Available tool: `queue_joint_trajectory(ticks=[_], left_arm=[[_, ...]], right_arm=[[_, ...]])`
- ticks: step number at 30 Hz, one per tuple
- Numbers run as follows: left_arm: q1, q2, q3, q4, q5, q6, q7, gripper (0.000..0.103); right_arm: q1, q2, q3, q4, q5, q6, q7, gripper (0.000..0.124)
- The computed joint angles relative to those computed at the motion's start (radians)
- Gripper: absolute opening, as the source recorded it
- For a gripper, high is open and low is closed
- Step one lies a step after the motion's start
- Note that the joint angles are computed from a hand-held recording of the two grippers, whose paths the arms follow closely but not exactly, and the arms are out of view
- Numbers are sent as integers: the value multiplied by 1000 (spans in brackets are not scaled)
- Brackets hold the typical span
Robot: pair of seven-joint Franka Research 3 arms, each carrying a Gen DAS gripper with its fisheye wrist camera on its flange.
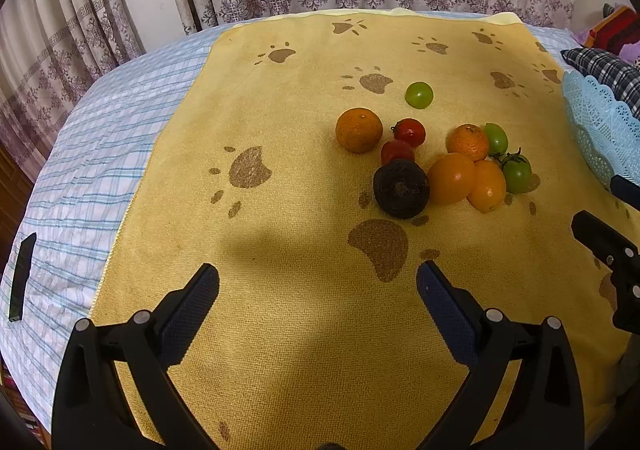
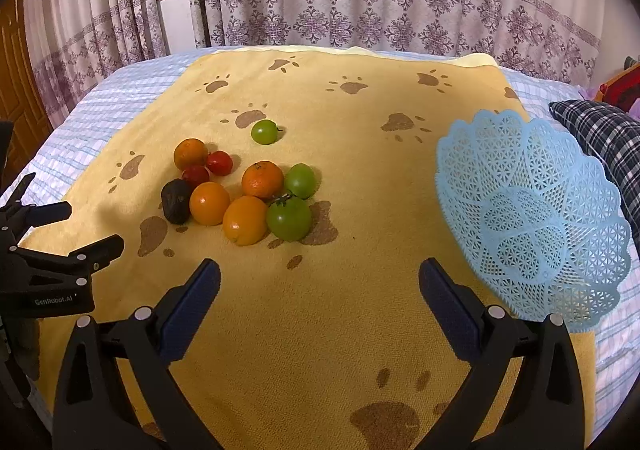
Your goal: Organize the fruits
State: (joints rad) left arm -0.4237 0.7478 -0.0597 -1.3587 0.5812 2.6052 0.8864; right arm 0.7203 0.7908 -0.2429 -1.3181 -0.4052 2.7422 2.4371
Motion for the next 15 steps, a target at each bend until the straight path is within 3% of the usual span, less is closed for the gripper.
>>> queue_joint_trajectory(ticks=[15], left_arm=[[0, -1, 1, -2, -1, 1, 2, 98]], right_arm=[[-4, -5, 5, -11, 12, 7, -4, 101]])
